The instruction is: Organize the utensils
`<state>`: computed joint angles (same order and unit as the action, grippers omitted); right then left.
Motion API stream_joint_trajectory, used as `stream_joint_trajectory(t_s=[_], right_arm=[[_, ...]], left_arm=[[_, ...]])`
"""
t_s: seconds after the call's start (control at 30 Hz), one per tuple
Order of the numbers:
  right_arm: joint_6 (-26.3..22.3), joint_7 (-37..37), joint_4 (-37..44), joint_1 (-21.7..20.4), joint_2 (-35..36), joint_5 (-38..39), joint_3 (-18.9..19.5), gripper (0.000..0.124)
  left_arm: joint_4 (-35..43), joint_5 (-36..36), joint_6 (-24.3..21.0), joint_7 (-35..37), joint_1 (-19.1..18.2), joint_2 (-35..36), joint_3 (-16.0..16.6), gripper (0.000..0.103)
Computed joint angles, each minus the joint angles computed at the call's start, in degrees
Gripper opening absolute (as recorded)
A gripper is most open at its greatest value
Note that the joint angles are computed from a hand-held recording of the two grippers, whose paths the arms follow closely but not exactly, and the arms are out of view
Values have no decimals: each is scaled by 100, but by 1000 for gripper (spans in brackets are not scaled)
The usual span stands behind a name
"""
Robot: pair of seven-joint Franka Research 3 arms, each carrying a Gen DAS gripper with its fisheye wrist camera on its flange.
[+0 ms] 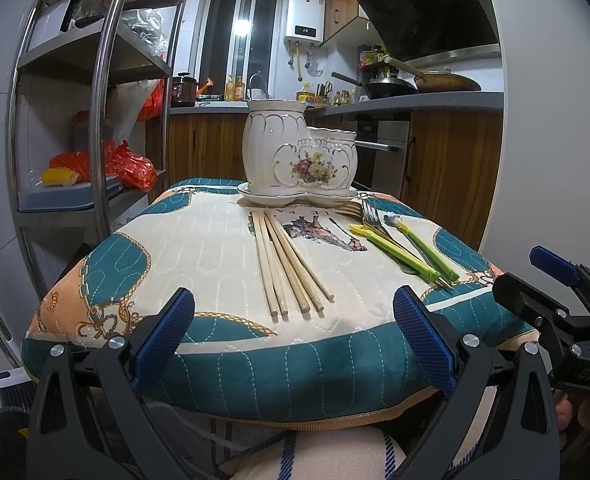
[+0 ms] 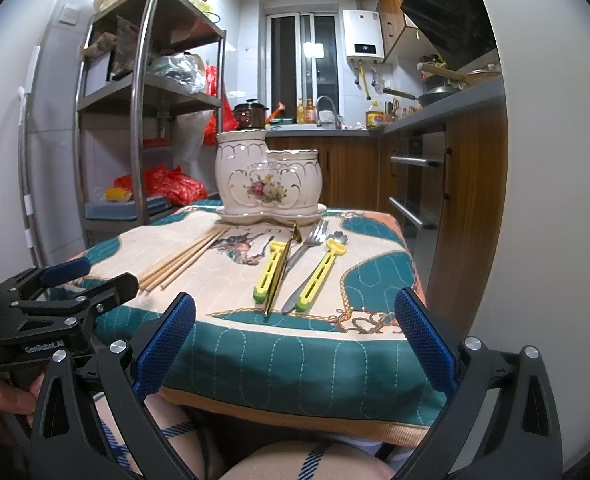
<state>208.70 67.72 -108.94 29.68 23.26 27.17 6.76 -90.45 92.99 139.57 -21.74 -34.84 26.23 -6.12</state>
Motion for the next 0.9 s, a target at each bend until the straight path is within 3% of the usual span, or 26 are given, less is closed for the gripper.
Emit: stream_joint_trajectory(t_s=[0.3, 0.53, 0.77, 0.9], right_arm=[[-7, 19, -8, -5, -4, -9, -4, 99], [-55, -25, 33, 47, 1, 107, -35, 99], [-208, 204, 87, -99, 14, -4, 40, 99], [-594, 188, 235, 27, 5, 251, -160, 96]], left_arm=[[114, -282, -159, 266, -13, 81, -15, 98], [100, -396, 49, 256, 31, 54, 45, 98], [155, -657, 274, 406, 108, 79, 64, 84], [155, -895, 442, 545, 197, 58, 78, 79]])
